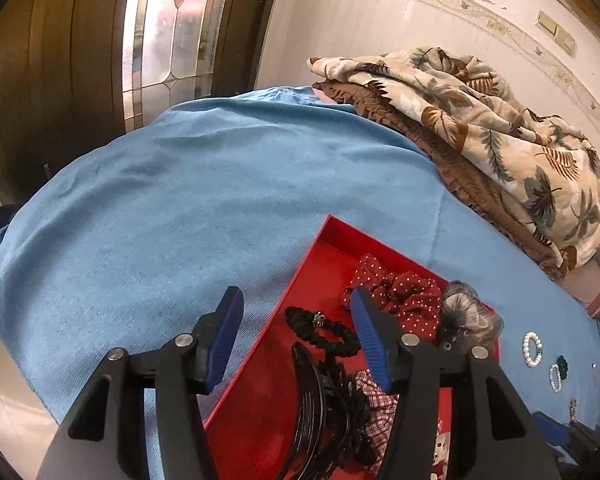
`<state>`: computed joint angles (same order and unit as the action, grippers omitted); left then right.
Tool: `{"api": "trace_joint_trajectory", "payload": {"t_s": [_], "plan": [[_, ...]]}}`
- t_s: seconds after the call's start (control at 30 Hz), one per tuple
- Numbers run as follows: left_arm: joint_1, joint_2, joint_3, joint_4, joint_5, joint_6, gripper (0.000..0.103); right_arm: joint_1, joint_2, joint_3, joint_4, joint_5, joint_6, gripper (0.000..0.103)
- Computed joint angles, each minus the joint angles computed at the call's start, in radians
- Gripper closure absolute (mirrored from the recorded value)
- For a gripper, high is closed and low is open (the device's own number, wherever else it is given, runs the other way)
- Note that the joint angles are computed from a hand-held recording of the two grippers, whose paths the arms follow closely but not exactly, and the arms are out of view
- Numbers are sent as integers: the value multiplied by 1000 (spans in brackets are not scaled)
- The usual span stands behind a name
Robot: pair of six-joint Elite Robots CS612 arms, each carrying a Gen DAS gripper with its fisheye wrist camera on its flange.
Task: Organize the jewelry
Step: 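Open both tools over the tray and move toward the bracelets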
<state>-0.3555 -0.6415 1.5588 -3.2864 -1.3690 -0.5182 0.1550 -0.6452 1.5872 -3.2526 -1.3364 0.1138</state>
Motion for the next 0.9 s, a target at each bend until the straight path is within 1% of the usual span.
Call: {"api": "trace_joint_trajectory", "payload": {"t_s": [0.1,0.2,0.33,0.43,0.53,0.63,0.7,0.8,0.9], "plan": [[-5,-4,6,5,11,2,48,-19,-26,64,-30,-48,6,56],[-20,-10,20,-3,41,17,48,-44,-53,132,-58,-102,16,55],[-43,-18,38,-32,80,45,48,-84,-79,210,-93,-134,50,55],[-68,-21,48,-44,127,91,48,-115,-95,262,-124,-155,87,55],[-95,-24,58,-36,149,156,48,-141,-108,304,-150,-163,124,55],[-123,-34,73,-18,162,219,48,-162,-121,338,-178,-181,140,55],[-142,-45,91,-30,161,261,48,-173,-127,353,-195,-193,144,54],[-168,-61,116,-37,154,310,48,-192,-133,374,-229,-195,159,49],[-186,-73,127,-22,138,334,47,-204,-131,386,-251,-191,177,49]]}}
